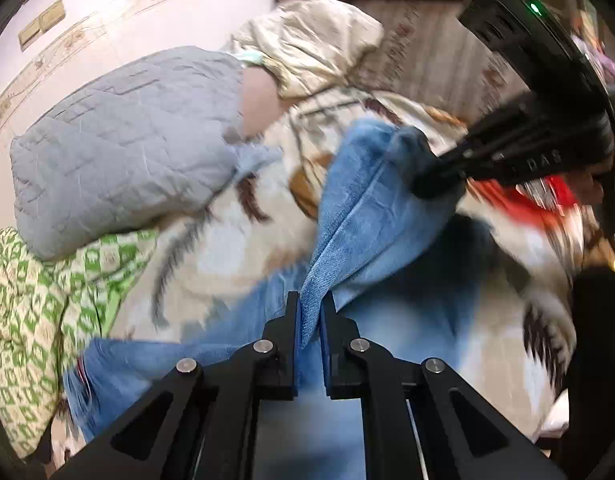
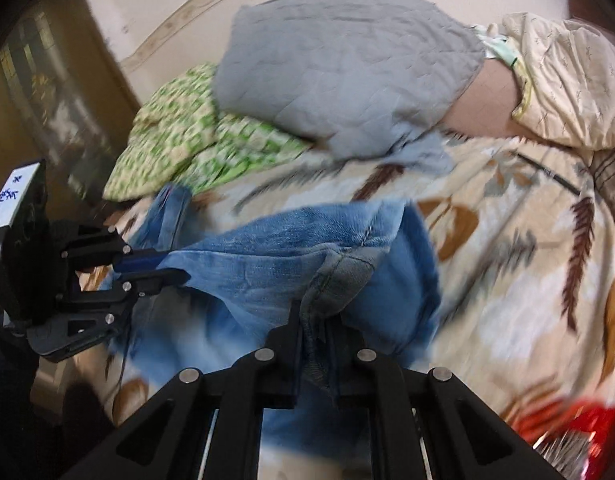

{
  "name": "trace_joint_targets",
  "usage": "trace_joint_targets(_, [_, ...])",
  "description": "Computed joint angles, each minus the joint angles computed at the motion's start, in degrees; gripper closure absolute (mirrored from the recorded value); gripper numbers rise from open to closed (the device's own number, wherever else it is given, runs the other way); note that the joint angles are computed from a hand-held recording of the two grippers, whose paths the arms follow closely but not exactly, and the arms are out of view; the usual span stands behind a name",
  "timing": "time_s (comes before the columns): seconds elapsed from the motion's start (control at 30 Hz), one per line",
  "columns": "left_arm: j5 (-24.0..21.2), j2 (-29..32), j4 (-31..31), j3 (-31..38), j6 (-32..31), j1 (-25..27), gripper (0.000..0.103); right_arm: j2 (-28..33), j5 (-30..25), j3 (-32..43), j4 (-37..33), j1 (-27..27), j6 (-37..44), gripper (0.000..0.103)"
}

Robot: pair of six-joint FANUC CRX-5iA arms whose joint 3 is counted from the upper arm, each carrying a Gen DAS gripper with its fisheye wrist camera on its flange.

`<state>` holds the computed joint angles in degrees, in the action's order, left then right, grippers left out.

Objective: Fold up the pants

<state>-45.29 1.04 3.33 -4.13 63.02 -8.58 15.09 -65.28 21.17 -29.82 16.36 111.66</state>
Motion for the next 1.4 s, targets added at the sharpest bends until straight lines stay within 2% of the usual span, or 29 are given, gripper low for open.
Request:
trace_joint_targets(0.1, [-0.5, -0.5, -1.3, -2.8, 3.4, -1.8, 0.095, -3.8, 3.3, -7.7, 3.9, 2.5, -0.1, 0.093])
trace_joint_targets(0.2, [0.3, 1.5, -6.0, -3.9, 9.7, -5.1, 0.094, -5.5, 7.3, -14.5, 10.9, 5.6, -4.4, 0.093])
trace_joint_targets(0.27, [0.2, 3.0, -6.2, -4.2, 13.3, -5.7, 0.094, -6.3, 9.2, -17.6, 13.1, 6.3, -6.5, 0.092])
trace_joint_targets(0.4, [2.1, 4.6, -8.9, -4.6, 20.5, -6.7, 0.094, -6.7, 10.9, -21.0, 13.3, 5.5, -8.4, 0.089])
trace_joint_targets(0.47, [1.8, 4.6, -8.2, -4.5, 21.4, -6.4, 0.091, -6.7, 11.0, -21.2, 12.4, 5.0, -8.4, 0.085])
trace_joint_targets(0.5, [1.3, 4.6, -7.9, -4.2, 21.5, -6.2, 0.083, -6.8, 11.0, -21.1, 12.6, 5.0, -8.8, 0.083])
trace_joint_targets(0.53, [0.4, 4.2, -8.3, -4.1, 22.2, -6.1, 0.074, -7.2, 11.0, -21.2, 14.0, 5.5, -9.9, 0.076])
trace_joint_targets(0.6, [0.3, 2.6, -9.2, -5.1, 25.0, -6.0, 0.016, -8.4, 11.0, -21.6, 15.4, 6.2, -10.6, 0.052])
trace_joint_targets(0.63, [1.8, 0.9, -7.8, -6.7, 25.4, -5.2, 0.009, -10.2, 12.3, -22.9, 16.3, 6.6, -10.7, 0.022])
trace_joint_targets(0.67, [3.8, -1.5, -6.7, -8.8, 26.1, -4.4, 0.004, -12.9, 15.1, -25.5, 18.4, 7.4, -12.5, 0.011])
trace_joint_targets(0.73, [4.2, -4.2, -7.4, -10.1, 28.5, -3.7, 0.004, -16.8, 19.5, -28.6, 19.9, 7.8, -13.2, 0.011])
trace_joint_targets(0.83, [4.4, -8.7, -3.3, -13.5, 27.5, -0.3, 0.004, -18.9, 20.0, -28.5, 19.4, 7.3, -13.4, 0.011])
trace_joint_targets(0.93, [3.0, -13.0, -1.2, -16.1, 26.7, 4.4, 0.004, -19.3, 19.2, -26.1, 15.0, 6.5, -10.7, 0.011])
trace_joint_targets(1.07, [-0.5, -16.8, 0.9, -17.1, 24.7, 14.3, 0.004, -17.9, 16.8, -22.3, 9.3, 7.5, -6.9, 0.011])
trace_joint_targets(1.17, [-2.8, -17.7, 2.5, -16.5, 24.0, 21.3, 0.004, -15.5, 16.2, -20.0, 9.2, 10.9, -6.3, 0.011])
trace_joint_targets(1.27, [-5.0, -16.7, 6.5, -15.6, 20.1, 27.6, 0.004, -12.5, 16.1, -17.3, 9.0, 14.5, -5.9, 0.011])
trace_joint_targets(1.4, [-8.1, -11.0, 6.1, -9.8, 20.2, 30.5, 0.002, -6.2, 13.5, -10.9, 9.5, 18.2, -8.6, 0.011])
